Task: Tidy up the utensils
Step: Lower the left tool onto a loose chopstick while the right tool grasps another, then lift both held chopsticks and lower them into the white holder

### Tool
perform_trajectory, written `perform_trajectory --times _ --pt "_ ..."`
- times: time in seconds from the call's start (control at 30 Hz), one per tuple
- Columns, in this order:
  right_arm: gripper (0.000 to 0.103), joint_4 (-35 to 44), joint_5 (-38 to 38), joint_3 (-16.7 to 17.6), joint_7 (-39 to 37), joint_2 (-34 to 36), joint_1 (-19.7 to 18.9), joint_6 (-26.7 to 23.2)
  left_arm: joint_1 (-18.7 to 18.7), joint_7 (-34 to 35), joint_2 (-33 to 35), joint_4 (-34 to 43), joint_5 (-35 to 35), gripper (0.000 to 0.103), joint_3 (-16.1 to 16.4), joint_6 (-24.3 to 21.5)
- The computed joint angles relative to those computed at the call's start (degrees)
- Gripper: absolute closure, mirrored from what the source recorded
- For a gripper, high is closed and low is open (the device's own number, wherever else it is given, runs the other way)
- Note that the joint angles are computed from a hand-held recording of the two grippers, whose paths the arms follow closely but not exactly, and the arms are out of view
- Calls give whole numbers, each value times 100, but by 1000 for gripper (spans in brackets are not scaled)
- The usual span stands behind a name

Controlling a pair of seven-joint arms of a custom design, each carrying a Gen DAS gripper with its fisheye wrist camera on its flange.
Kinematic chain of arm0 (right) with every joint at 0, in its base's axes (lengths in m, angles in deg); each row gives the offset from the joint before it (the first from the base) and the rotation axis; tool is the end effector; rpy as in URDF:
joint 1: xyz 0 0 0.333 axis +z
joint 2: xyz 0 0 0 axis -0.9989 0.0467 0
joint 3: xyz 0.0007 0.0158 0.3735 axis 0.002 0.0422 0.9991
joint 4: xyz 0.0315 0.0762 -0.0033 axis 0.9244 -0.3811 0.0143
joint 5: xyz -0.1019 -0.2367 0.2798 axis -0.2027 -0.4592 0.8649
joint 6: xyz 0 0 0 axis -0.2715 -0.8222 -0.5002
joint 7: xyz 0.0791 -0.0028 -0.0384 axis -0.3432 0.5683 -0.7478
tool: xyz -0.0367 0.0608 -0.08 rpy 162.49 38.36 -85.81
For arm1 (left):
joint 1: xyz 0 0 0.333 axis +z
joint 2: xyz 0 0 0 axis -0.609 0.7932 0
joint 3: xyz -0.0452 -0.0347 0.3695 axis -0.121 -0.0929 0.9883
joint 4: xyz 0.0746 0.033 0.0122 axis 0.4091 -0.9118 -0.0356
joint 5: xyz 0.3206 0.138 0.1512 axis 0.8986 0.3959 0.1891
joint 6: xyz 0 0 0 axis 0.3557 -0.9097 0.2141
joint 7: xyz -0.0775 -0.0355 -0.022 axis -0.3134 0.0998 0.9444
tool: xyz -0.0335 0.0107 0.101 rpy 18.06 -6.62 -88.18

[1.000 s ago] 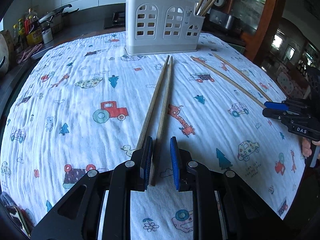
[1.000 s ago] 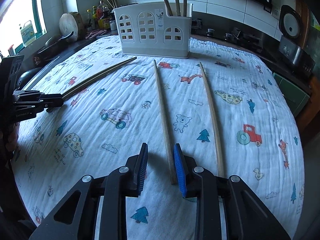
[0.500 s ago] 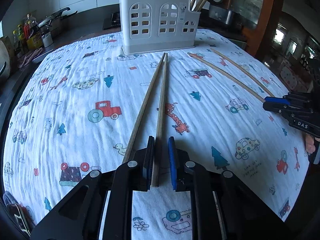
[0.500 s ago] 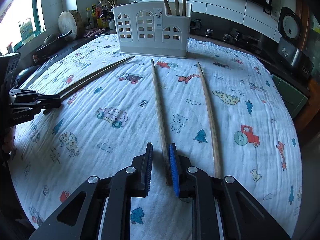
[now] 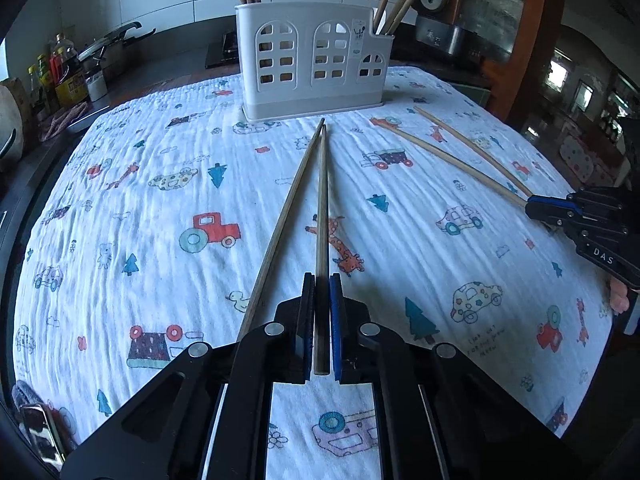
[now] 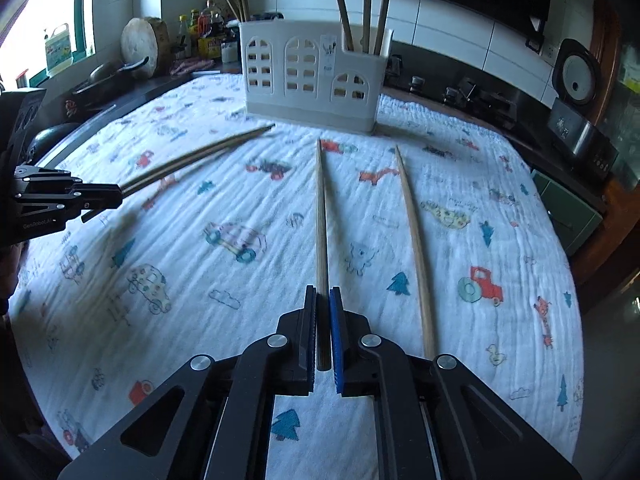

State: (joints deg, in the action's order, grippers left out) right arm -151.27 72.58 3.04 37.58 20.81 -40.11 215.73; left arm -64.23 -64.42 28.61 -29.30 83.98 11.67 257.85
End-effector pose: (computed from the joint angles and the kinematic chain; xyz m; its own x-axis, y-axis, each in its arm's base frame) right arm 0.5372 0.3668 0.3829 0.4980 -0.8644 0.0698 -0.6256 -0.4139 -0.6613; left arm 0.5125 -0.3527 0.3742 -0.2000 -0.9765 0.0802 -0.7551 0.1015 -0.6477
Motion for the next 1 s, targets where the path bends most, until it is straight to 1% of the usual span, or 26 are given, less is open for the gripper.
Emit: perform_trajectory --times 0.07,0.17,0.2,0.27,0.33,0.37,0.4,0.43,0.47,0.53,0.57,0.6,0.67,0.73,0.77,0.83,0.93,1.0 --pt "96 -78 -37 -303 74 -109 282 129 -7 -76 -94 -30 64 97 18 64" --pt "96 -168 10 -955 145 -267 888 341 -22 -313 -262 -47 326 97 26 35" --pt "96 -187 78 -1109 124 -308 1038 409 11 -391 -329 -48 395 97 -3 33" --pt "96 -164 217 -1327 24 -423 1260 481 88 -630 -447 -20 617 97 -51 89" --pt "96 -88 352 -1655 -93 -477 1573 538 193 -791 -558 48 813 97 -137 120" --pt "96 -4 410 -1655 -173 -510 1580 485 258 -787 -589 93 838 97 -202 131" --pt "96 87 476 -1594 -250 -540 1528 437 318 -760 -617 149 852 97 -256 144" --pt "96 223 516 -1419 -329 -577 1367 333 362 -711 -632 199 822 97 -311 113" --pt "96 345 507 -1296 -354 -595 1246 227 430 -518 -640 263 662 97 -381 107" --pt "96 639 457 -747 -432 -628 721 -7 523 -137 -616 404 341 97 -460 171" --pt "96 822 422 -583 -460 -614 559 -181 549 94 -601 453 127 97 -488 180" --pt "96 991 368 -505 -453 -594 472 -326 576 408 -581 515 -144 97 -526 177" --pt "96 1283 387 -111 -579 -581 105 -604 567 984 -549 642 -596 97 -561 87" --pt "96 1605 481 348 -793 -568 -304 -899 560 1518 -508 787 -1019 97 -596 -18" --pt "96 1778 604 649 -966 -558 -562 -1065 577 1797 -485 870 -1242 97 -624 -36" --pt "96 2110 740 1078 -1175 -530 -931 -1376 562 2115 -490 959 -1533 97 -594 -14" --pt "96 2493 640 1431 -1262 -503 -1222 -1696 560 2654 -503 1177 -1999 97 -575 -36" --pt "96 2709 590 1654 -1310 -498 -1400 -1829 490 2899 -508 1351 -2175 97 -492 -97"
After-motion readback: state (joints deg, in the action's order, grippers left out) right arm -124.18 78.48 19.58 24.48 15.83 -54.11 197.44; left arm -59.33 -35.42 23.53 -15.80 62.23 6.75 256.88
